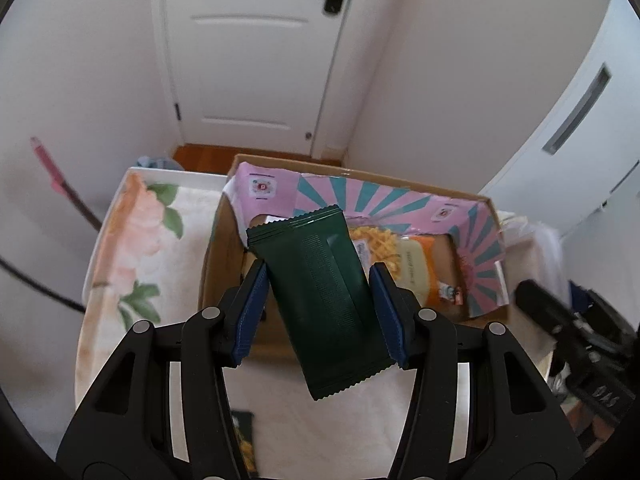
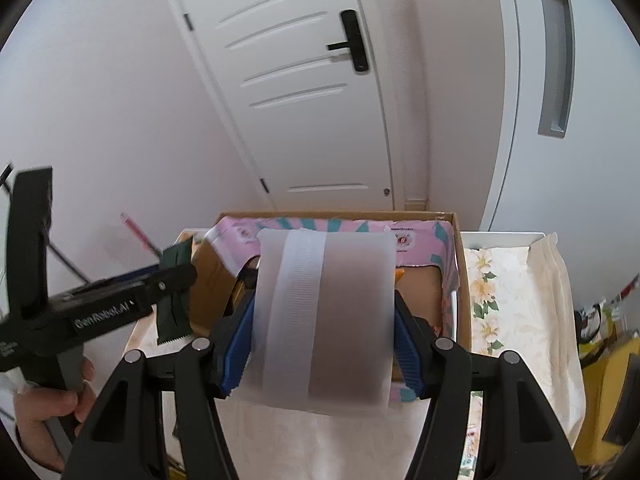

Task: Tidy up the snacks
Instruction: 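Place the green pouch in the box with left tool while right tool places the white packet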

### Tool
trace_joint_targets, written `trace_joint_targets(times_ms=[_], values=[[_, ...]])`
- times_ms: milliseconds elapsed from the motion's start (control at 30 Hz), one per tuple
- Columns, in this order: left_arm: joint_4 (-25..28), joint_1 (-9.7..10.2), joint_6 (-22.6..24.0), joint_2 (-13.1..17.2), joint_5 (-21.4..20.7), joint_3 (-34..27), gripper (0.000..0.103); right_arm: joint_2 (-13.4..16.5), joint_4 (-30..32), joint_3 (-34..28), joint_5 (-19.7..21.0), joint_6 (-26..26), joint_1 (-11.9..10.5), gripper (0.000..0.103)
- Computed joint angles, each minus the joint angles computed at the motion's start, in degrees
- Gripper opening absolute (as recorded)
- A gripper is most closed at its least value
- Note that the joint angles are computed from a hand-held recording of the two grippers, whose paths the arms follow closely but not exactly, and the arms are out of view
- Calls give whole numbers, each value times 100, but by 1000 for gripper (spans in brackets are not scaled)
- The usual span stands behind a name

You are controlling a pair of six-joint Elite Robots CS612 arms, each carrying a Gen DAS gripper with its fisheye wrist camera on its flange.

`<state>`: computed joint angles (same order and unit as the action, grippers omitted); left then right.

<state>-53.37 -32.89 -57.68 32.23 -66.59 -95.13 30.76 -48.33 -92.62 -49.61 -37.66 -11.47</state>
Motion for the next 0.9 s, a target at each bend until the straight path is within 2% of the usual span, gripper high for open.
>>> trace_joint_targets(times_ms=[100,233,267,300,367,467,600,900], values=[[-160,175,330,31,-357,143,48,3,-267,92,-196,386,84,58],[-279,319,760,68,-616,270,51,15,-518,167,-452,790,173,58],[-276,338,875,69,-636,296,63,19,-574,186,-513,876,193,58],[-240,347,968,66,-628,315,87,20,-618,206,-574,962,212,58],[-176,323,1114,82,-451,288,103,25,-670,239,-642,1119,239,58],[-126,330,1310,115,-457,205,103,20,-672,281,-722,1261,279,58],[-78,346,1187,190,-533,-57,103,-7,-588,371,-717,1251,339,58],[239,266,1072,237,-227,-463,103,-122,-14,692,-683,754,638,58]])
